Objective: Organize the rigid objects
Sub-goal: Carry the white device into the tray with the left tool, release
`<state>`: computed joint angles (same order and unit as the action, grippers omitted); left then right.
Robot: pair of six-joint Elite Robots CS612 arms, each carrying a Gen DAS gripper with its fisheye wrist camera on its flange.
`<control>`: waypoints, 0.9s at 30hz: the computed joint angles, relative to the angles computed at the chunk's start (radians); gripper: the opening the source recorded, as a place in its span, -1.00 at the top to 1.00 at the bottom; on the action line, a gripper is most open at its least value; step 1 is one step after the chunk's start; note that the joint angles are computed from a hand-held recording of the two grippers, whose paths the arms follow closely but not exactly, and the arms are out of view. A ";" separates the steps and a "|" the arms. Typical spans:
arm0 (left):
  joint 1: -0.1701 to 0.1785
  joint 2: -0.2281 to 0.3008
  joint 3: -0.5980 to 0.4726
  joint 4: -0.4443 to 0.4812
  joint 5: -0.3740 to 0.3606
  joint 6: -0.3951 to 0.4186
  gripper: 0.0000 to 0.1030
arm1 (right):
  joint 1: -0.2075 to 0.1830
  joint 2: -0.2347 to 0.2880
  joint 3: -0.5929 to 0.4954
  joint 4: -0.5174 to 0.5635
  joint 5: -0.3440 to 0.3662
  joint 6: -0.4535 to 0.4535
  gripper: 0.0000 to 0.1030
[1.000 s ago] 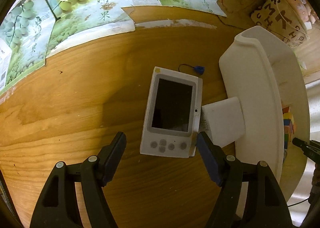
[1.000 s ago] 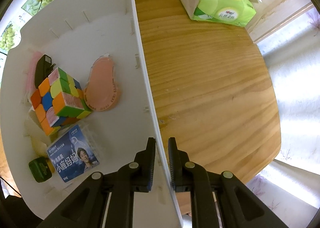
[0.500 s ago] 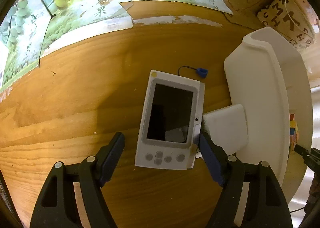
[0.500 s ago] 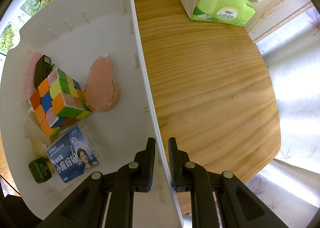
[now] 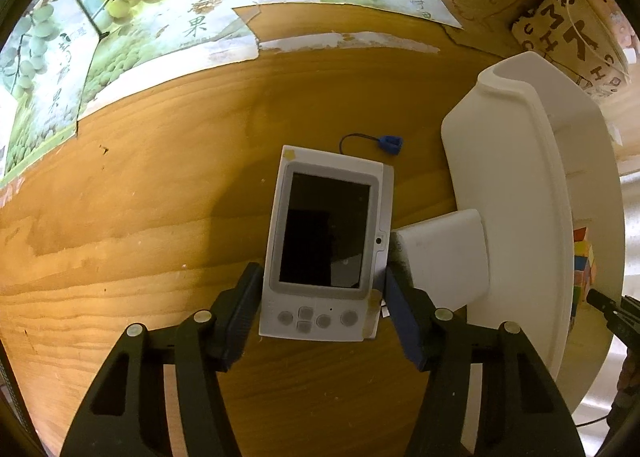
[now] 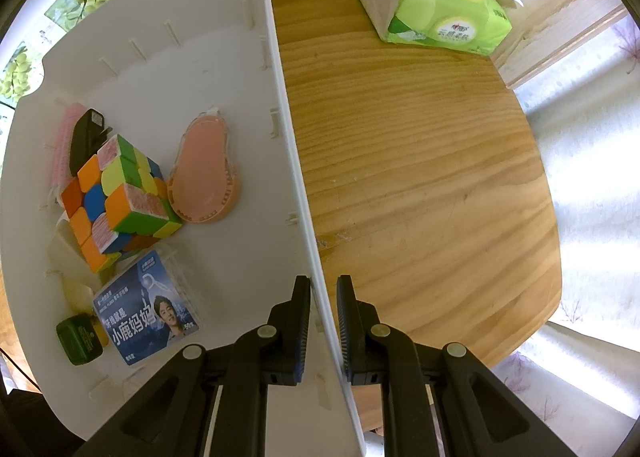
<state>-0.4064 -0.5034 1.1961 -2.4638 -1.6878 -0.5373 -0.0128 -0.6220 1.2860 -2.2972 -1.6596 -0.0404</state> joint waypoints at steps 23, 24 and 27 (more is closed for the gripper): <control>-0.040 -0.096 0.172 -0.043 0.080 -0.240 -0.22 | -0.004 -0.012 0.024 -0.023 0.040 -0.175 0.75; -0.043 -0.103 0.181 -0.046 0.086 -0.251 -0.22 | -0.005 -0.013 0.027 -0.025 0.044 -0.184 0.75; -0.050 -0.112 0.190 -0.050 0.104 -0.266 -0.20 | -0.007 -0.018 0.034 -0.028 0.060 -0.216 0.76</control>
<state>-0.4563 -0.6157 1.3866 -2.5140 -1.5834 -0.8037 -0.0203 -0.6399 1.3200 -2.3251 -1.5999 -0.2560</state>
